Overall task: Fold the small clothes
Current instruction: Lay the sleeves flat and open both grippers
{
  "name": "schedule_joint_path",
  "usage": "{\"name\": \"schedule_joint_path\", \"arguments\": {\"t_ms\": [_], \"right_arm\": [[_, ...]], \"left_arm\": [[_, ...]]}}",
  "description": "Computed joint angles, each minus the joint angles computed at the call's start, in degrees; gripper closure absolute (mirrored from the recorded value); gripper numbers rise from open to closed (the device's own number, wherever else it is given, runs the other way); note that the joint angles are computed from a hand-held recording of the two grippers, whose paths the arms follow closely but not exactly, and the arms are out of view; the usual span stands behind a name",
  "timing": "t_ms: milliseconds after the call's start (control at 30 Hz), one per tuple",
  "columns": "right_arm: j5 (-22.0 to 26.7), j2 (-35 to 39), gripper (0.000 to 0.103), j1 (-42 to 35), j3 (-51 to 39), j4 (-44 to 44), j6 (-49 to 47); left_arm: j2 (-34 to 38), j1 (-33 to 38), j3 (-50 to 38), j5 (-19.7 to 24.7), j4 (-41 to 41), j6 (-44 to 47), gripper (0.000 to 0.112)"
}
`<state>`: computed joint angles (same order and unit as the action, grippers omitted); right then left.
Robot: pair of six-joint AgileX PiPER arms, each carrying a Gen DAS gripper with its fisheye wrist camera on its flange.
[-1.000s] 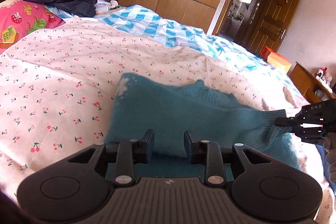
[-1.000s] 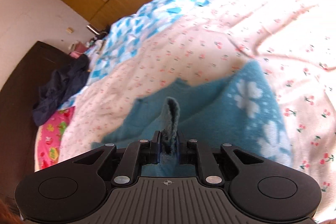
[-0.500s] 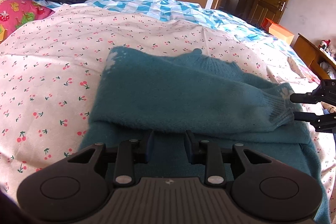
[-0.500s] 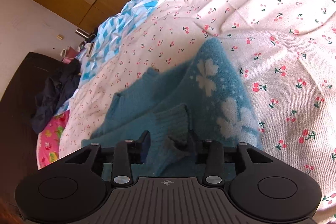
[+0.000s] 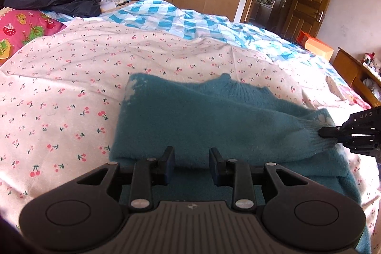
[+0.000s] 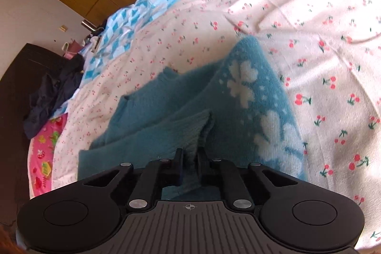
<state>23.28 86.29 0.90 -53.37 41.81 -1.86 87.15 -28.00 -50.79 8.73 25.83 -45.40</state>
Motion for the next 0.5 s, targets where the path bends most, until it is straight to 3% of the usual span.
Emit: {"name": "schedule_joint_path", "arguments": {"t_ms": [100, 233, 400, 500], "right_arm": [[-1.63, -1.96, 0.094, 0.41, -0.03, -4.23, 2.37], [1.63, 3.74, 0.093, 3.26, -4.08, -20.85, 16.85], [-0.84, 2.08, 0.092, 5.42, -1.99, -27.87, 22.54], [-0.41, 1.26, 0.095, 7.10, -2.62, -35.68, 28.68]], "left_arm": [[1.41, 0.79, -1.20, -0.21, 6.73, -7.31, 0.075], [7.24, 1.88, -4.86, 3.08, -1.70, 1.47, 0.074], [3.74, 0.84, -2.78, 2.99, -0.39, 0.13, 0.074], [1.72, 0.18, -1.17, 3.42, 8.43, -8.70, 0.072]]}}
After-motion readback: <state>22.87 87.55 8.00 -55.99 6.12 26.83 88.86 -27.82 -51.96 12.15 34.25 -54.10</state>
